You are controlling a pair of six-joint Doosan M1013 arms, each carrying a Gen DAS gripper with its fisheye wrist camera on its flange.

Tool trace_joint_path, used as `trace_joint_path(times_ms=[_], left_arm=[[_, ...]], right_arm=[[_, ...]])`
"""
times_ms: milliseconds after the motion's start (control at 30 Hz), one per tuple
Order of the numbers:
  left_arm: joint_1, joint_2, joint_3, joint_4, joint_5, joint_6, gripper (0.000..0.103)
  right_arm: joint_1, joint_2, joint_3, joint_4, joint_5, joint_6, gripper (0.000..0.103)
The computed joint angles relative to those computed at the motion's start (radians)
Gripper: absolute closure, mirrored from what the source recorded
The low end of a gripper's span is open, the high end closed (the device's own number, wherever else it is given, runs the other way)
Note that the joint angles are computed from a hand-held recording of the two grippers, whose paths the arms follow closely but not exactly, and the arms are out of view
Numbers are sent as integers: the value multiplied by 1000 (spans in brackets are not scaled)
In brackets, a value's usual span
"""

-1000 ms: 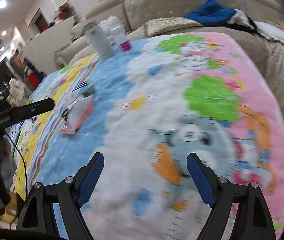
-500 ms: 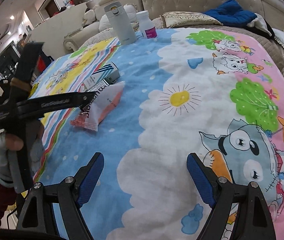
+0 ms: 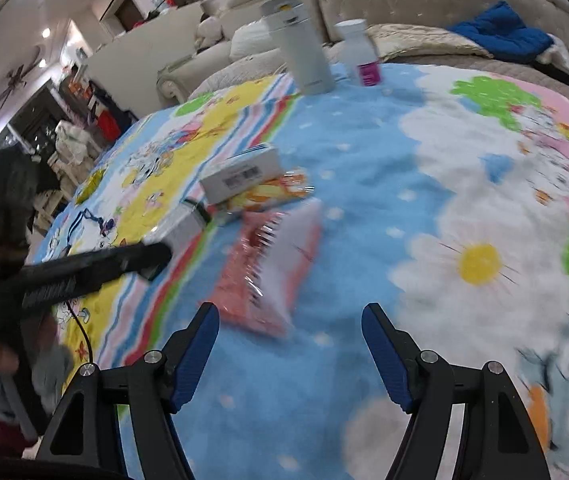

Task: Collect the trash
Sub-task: 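Grasp the green toothpaste box with the left tool while the right tool grasps the red snack bag, then carry the toothpaste box and red snack bag over the black bin and open both tools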

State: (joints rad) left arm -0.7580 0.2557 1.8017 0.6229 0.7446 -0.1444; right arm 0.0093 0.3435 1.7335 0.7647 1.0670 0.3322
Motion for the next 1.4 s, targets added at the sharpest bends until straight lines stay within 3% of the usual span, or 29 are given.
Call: trace_joint_path(times_ms=[200, 233, 333, 400, 567, 733, 1067, 1400], left_arm=[[-16, -11, 40, -2, -30, -64, 80], [-18, -8, 39, -9, -25, -63, 80], [-20, 8, 24, -14, 9, -56, 80], [-18, 17, 13, -22, 23, -37, 79], [-14, 41, -11, -24, 54, -14, 79], [-20, 38, -6, 15, 5, -68, 82], [-56, 83, -95, 55, -2, -46, 82], [-81, 159, -215, 28, 13, 64, 82]], right_arm=[[94, 13, 5, -84, -111, 42, 31], [100, 9, 15, -80, -138, 23, 35], [108, -9, 43, -74, -210, -50, 62], [88, -8, 38, -49, -173, -84, 68], [31, -29, 50, -17, -134, -141, 69], [-31, -38, 57, -27, -78, -157, 69], [-119, -52, 72, -24, -49, -197, 69], [-185, -53, 57, -15, -46, -205, 69]])
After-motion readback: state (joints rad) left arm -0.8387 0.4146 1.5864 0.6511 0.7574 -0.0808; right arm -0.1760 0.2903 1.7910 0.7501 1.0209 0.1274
